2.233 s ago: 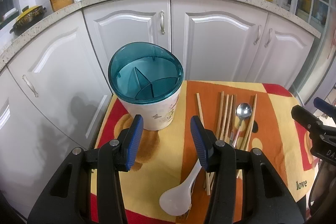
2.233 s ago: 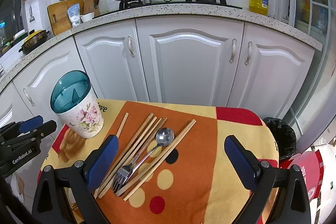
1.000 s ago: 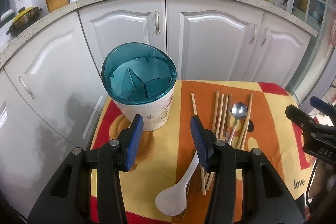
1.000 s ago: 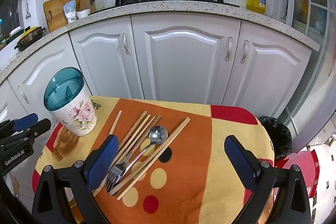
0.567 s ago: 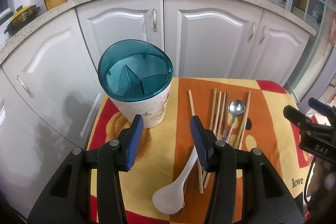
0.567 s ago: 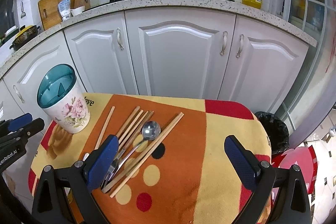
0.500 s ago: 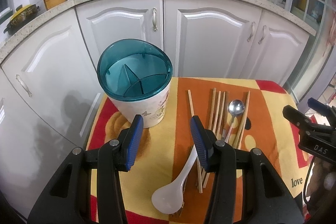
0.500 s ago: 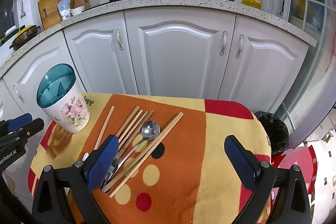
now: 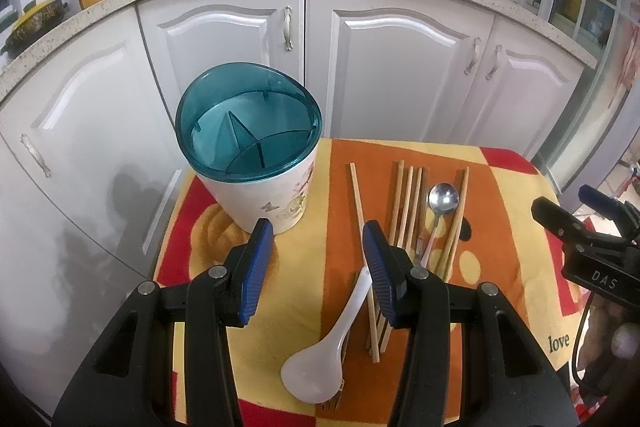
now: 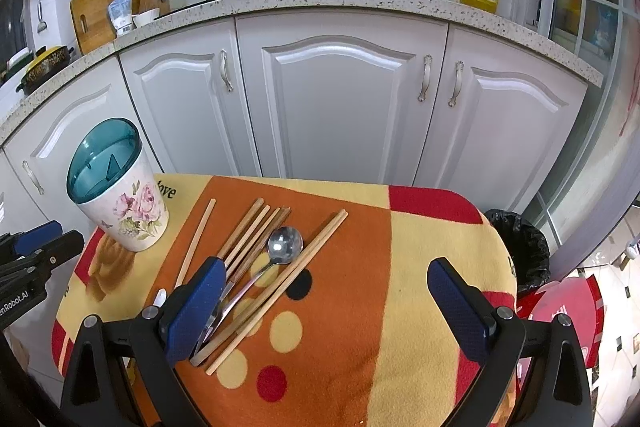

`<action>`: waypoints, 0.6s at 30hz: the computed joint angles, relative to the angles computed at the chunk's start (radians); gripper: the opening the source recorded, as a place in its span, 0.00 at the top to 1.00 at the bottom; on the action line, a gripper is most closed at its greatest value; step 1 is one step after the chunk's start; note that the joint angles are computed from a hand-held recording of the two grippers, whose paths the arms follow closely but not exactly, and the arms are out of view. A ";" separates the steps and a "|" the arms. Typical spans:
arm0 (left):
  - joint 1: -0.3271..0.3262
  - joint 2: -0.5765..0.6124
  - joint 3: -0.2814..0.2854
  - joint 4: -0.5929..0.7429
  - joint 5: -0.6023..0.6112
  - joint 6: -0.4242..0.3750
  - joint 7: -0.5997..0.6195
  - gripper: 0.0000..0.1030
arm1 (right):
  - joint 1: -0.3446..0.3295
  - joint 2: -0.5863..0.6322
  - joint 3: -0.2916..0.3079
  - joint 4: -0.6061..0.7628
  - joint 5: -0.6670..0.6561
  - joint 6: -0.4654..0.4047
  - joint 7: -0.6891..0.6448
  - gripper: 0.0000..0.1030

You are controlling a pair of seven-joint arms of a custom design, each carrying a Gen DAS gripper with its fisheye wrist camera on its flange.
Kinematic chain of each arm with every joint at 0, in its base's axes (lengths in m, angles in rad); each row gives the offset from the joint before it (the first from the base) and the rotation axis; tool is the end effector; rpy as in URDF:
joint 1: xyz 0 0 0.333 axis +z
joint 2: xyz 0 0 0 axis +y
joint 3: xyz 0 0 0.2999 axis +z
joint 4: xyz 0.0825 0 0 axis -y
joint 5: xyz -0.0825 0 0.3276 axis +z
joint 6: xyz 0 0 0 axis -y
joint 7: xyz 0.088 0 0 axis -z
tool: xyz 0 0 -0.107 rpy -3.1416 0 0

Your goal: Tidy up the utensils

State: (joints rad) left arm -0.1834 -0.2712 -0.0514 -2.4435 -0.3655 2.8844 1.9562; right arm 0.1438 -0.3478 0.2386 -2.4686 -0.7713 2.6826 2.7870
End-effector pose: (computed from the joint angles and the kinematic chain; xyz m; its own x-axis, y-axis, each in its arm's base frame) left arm 0.4424 -0.0861 0.5001 -0.3112 -0.9498 0.0335 -0.7149 0.2107 -0.6667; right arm 0.3850 0.1855 0.4847 -0.2047 -0.9787 -0.0179 -0.6999 0.1591 -0.6963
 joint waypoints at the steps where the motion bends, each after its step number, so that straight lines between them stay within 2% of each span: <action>1: -0.002 -0.001 0.002 -0.001 -0.003 -0.001 0.003 0.56 | 0.001 0.000 0.000 0.000 0.001 -0.001 -0.001 0.02; 7: -0.006 0.004 0.012 0.004 -0.026 -0.026 0.023 0.55 | 0.004 0.004 -0.003 -0.001 0.004 -0.004 -0.004 0.02; 18: 0.010 0.030 0.030 0.050 -0.145 -0.176 0.124 0.55 | 0.009 0.018 -0.011 -0.003 0.018 -0.004 -0.015 0.02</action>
